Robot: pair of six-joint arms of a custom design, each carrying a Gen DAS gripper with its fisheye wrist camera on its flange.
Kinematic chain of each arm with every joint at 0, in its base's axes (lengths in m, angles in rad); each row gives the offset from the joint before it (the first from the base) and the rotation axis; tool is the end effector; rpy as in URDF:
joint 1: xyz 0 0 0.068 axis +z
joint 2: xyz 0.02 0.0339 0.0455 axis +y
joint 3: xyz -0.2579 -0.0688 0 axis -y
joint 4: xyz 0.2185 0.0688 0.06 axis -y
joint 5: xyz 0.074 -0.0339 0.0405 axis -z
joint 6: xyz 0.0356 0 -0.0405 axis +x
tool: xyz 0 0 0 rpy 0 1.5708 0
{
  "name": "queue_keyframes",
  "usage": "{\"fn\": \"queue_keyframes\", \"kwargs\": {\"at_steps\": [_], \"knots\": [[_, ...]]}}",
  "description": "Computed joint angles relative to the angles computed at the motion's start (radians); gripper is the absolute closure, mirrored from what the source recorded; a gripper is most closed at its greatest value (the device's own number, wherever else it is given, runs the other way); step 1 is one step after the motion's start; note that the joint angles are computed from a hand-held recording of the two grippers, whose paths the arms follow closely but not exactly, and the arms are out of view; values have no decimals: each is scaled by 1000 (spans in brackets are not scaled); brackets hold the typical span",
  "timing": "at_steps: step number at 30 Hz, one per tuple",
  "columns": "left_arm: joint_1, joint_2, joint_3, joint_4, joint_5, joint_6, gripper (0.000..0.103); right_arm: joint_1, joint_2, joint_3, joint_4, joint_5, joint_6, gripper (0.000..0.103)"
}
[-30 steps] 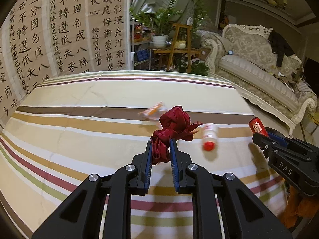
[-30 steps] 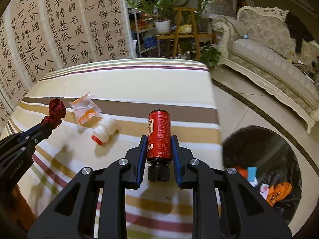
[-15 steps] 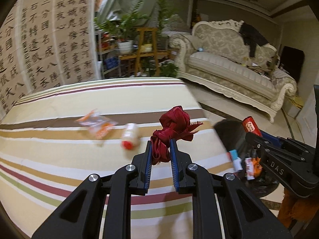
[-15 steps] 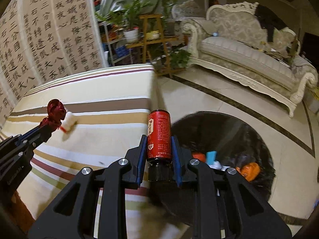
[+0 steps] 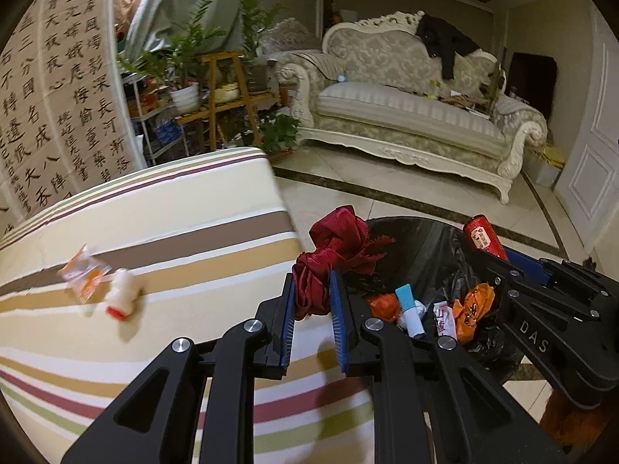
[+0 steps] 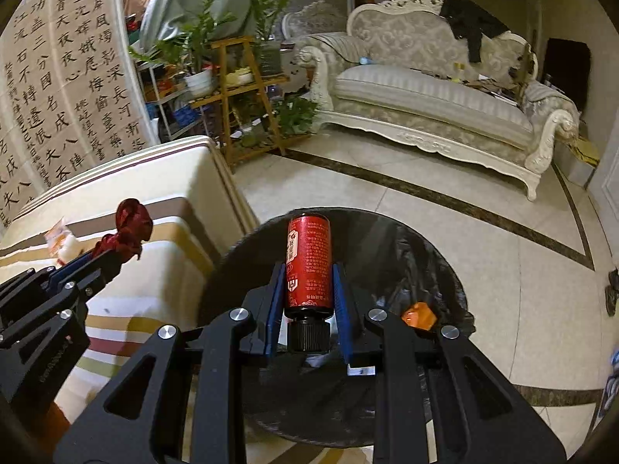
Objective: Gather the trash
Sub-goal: 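Carry the red cloth and red can over the bin and open both grippers, then move both grippers back over the table toward the bottle and bag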
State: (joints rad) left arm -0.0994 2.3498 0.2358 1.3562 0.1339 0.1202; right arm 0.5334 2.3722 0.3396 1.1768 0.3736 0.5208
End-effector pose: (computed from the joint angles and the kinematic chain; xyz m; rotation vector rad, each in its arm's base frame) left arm 0.2174 -0.0265 0.0039 0.3213 2.3023 -0.1454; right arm 0.2063 0.1067 -0.0103 0.1508 2.3463 0.0576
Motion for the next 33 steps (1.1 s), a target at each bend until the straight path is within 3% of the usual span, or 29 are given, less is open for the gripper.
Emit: {"fn": "queue_keyframes", "kwargs": {"at_steps": [9,12,14,17,23,33], "knots": [[-127,17,96,-95,-90,-34,83,-105,71,14,60,-61,-37,80],[-148,18,117,-126,-115,-45,71,-127,87,24,58,-81,-44,80],[-145,16,118,-129,-116,-53,57,-135,86,35,46,-85,-43,78],[-134,20,108,-107,-114,-61,49,-144,98,34,62,-87,-39,65],[-95,8,95,-99,-106,-69,36,-132,101,39,56,-74,-28,58],[43,-20,49,-79,-58,-35,32,-53,51,56,-12,-40,12,50]]}}
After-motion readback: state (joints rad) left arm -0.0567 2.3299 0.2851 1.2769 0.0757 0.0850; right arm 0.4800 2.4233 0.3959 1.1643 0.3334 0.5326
